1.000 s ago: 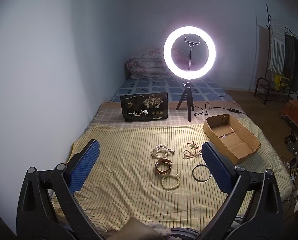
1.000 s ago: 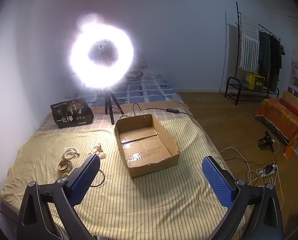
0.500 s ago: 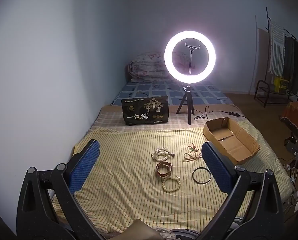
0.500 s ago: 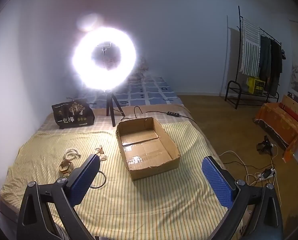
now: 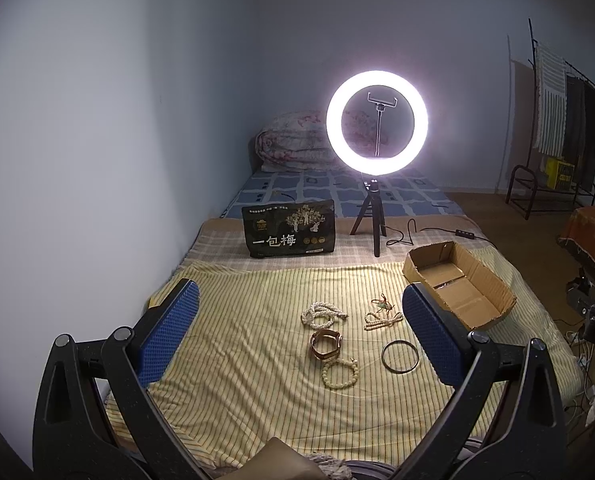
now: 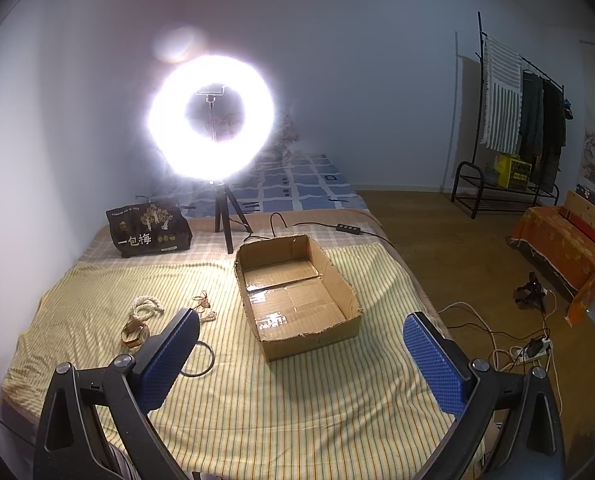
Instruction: Organize jewelry
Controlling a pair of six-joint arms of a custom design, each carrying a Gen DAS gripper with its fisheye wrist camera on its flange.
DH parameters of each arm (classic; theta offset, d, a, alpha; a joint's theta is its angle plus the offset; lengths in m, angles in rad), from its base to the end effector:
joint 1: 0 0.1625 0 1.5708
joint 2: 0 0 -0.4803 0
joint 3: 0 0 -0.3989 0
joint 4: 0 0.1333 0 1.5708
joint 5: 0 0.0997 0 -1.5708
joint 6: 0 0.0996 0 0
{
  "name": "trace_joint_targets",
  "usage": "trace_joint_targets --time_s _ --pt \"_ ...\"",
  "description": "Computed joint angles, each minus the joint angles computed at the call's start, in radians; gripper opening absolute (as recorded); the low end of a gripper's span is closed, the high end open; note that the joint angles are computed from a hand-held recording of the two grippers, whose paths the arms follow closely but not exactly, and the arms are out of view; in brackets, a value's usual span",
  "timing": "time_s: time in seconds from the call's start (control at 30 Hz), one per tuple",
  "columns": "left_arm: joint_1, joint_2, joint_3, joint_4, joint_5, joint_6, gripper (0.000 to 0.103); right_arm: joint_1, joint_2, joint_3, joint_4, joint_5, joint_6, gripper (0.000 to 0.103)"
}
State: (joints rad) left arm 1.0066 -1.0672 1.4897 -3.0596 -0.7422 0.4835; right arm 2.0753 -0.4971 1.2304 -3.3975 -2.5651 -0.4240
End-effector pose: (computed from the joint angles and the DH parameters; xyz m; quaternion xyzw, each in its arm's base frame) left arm -0.2011 -0.7044 0.4743 0.2172 0.7850 -0.4789 0.3276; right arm 0.4364 -0.6873 0.1882 0.1145 -0.7824 0.4730 0.3887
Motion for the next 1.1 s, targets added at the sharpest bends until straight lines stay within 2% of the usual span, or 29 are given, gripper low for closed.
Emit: trace_joint_targets --time_s 1.1 --pt "0.001 0.005 -0.012 -0.006 -0.015 0.002 0.103 0.003 -0.008 0.014 0.010 0.012 0.001 0.103"
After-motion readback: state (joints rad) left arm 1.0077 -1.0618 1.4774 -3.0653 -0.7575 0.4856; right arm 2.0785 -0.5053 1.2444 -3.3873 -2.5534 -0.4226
